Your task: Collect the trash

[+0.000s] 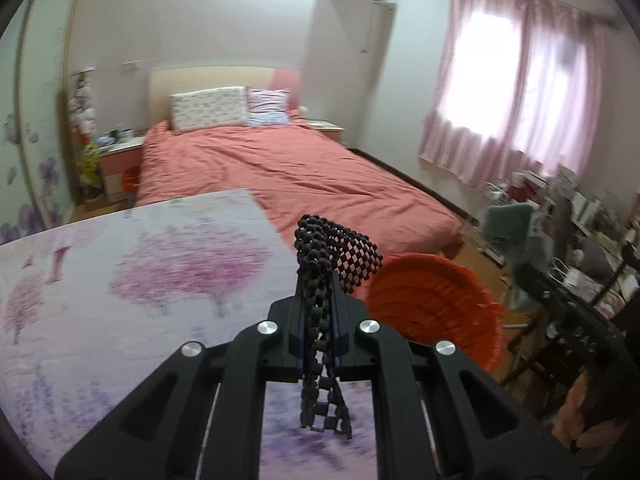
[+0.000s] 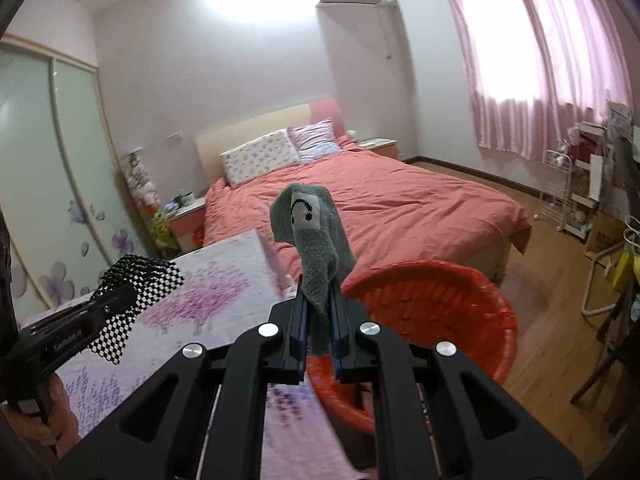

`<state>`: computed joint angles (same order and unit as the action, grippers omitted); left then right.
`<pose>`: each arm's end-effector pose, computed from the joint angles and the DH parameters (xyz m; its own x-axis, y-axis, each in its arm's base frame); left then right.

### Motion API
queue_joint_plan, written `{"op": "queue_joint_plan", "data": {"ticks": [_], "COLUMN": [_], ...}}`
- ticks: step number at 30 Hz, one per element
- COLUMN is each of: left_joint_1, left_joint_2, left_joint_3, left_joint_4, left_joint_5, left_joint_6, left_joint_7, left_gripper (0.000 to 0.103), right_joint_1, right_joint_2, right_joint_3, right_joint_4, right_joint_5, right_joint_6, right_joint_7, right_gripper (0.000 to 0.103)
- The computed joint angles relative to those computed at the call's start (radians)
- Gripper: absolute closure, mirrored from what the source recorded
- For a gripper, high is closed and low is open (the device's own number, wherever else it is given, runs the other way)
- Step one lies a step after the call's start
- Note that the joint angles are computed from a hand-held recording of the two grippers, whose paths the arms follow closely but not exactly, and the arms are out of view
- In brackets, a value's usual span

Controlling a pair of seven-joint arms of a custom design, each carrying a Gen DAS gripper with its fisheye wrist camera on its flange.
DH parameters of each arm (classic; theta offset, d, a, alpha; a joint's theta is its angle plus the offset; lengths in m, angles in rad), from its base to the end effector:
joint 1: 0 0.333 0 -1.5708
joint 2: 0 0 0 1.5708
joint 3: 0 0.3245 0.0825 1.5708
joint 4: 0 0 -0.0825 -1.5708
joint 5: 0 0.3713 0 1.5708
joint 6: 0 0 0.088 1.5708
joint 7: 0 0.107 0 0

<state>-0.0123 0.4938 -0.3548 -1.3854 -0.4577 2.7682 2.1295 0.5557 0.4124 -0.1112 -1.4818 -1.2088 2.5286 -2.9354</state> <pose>0.7156 -0.1837 0.5555 -0.5051 -0.8500 0.1498 -0.5329 0.1706 -0.8288 0.6353 0.3299 0.5181 -0.3136 -0.9180 -0.2426 -0.3462 0.3485 -0.8710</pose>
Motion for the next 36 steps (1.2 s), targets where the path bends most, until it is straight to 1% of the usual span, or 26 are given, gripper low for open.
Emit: {"op": "queue_joint_plan", "data": {"ticks": [3, 6, 9, 11, 12, 13, 14, 15, 16, 17, 18, 20, 21, 23, 24, 25, 26, 27, 28, 30, 31, 32, 33, 34, 35, 36], "left_joint_1": [-0.035, -0.083, -0.125, -0.156, -0.178, -0.198, -0.211, -0.226, -0.237, -0.247, -0.254, -0.261, -0.262, -0.254, -0.243, -0.229, -0.215, -0.200, -0.186, -0.149, -0.129, -0.114, -0.099, -0.074, -0.064, -0.047], "left_joint_2": [0.040, 0.097, 0.157, 0.206, 0.234, 0.259, 0.285, 0.314, 0.335, 0.361, 0.385, 0.413, 0.414, 0.399, 0.378, 0.345, 0.312, 0.271, 0.233, 0.151, 0.115, 0.085, 0.054, 0.005, -0.024, -0.067], "left_joint_3": [-0.018, -0.010, 0.002, 0.011, 0.025, 0.039, 0.046, 0.057, 0.067, 0.074, 0.080, 0.086, 0.094, 0.100, 0.098, 0.095, 0.092, 0.090, 0.088, 0.075, 0.067, 0.059, 0.053, 0.044, 0.039, 0.036], "left_joint_4": [0.045, 0.119, 0.202, 0.269, 0.308, 0.341, 0.380, 0.422, 0.453, 0.496, 0.530, 0.572, 0.569, 0.537, 0.497, 0.439, 0.381, 0.309, 0.243, 0.107, 0.049, 0.005, -0.041, -0.118, -0.164, -0.230], "left_joint_5": [0.014, 0.049, 0.089, 0.121, 0.144, 0.166, 0.184, 0.205, 0.223, 0.240, 0.254, 0.274, 0.284, 0.298, 0.299, 0.296, 0.295, 0.292, 0.289, 0.274, 0.264, 0.255, 0.246, 0.229, 0.220, 0.209], "left_joint_6": [-0.031, -0.073, -0.123, -0.165, -0.182, -0.192, -0.213, -0.238, -0.254, -0.276, -0.297, -0.321, -0.318, -0.298, -0.275, -0.240, -0.204, -0.154, -0.108, -0.026, 0.006, 0.029, 0.056, 0.108, 0.141, 0.188], "left_joint_7": [0.003, -0.024, -0.059, -0.082, -0.102, -0.124, -0.139, -0.159, -0.176, -0.192, -0.204, -0.221, -0.230, -0.239, -0.237, -0.233, -0.230, -0.227, -0.227, -0.219, -0.213, -0.208, -0.203, -0.192, -0.189, -0.187], "left_gripper": [0.093, 0.093, 0.092, 0.091, 0.091, 0.086, 0.083, 0.077, 0.072, 0.070, 0.066, 0.064, 0.064, 0.063, 0.061, 0.057, 0.055, 0.050, 0.046, 0.042, 0.040, 0.039, 0.035, 0.030, 0.027, 0.022], "right_joint_1": [-0.013, -0.039, -0.069, -0.092, -0.109, -0.120, -0.127, -0.133, -0.133, -0.136, -0.127, -0.111, -0.103, -0.092, -0.092, -0.077, -0.067, -0.071, -0.059, -0.059, -0.059, -0.055, -0.051, -0.054, -0.038, -0.032], "right_joint_2": [-0.018, -0.040, -0.040, -0.032, -0.024, -0.016, -0.011, -0.006, -0.008, -0.001, -0.002, -0.009, -0.016, -0.034, -0.038, -0.056, -0.069, -0.072, -0.091, -0.109, -0.120, -0.134, -0.147, -0.151, -0.166, -0.169], "right_joint_3": [-0.010, -0.014, -0.011, -0.012, -0.011, -0.012, -0.017, -0.019, -0.025, -0.027, -0.032, -0.046, -0.048, -0.043, -0.041, -0.042, -0.038, -0.030, -0.021, 0.001, 0.011, 0.025, 0.040, 0.053, 0.070, 0.084], "right_joint_4": [-0.039, -0.086, -0.104, -0.109, -0.111, -0.111, -0.116, -0.117, -0.126, -0.127, -0.130, -0.146, -0.155, -0.175, -0.178, -0.194, -0.202, -0.200, -0.212, -0.221, -0.230, -0.238, -0.245, -0.246, -0.253, -0.252], "right_joint_5": [-0.010, -0.026, -0.022, -0.012, 0.003, 0.019, 0.030, 0.049, 0.057, 0.074, 0.078, 0.070, 0.065, 0.061, 0.057, 0.032, 0.006, -0.005, -0.029, -0.062, -0.081, -0.094, -0.103, -0.109, -0.114, -0.118], "right_joint_6": [0.015, 0.041, 0.062, 0.098, 0.130, 0.154, 0.174, 0.188, 0.201, 0.209, 0.207, 0.203, 0.193, 0.164, 0.155, 0.127, 0.100, 0.085, 0.049, 0.009, -0.007, -0.035, -0.064, -0.081, -0.140, -0.184], "right_joint_7": [0.044, 0.097, 0.127, 0.138, 0.130, 0.128, 0.129, 0.116, 0.113, 0.102, 0.100, 0.113, 0.116, 0.115, 0.114, 0.135, 0.152, 0.152, 0.163, 0.180, 0.195, 0.209, 0.218, 0.220, 0.222, 0.224], "right_gripper": [0.094, 0.094, 0.094, 0.093, 0.092, 0.092, 0.087, 0.083, 0.076, 0.071, 0.067, 0.056, 0.056, 0.053, 0.049, 0.039, 0.033, 0.032, 0.029, 0.022, 0.017, 0.015, 0.015, 0.010, 0.005, 0.004]}}
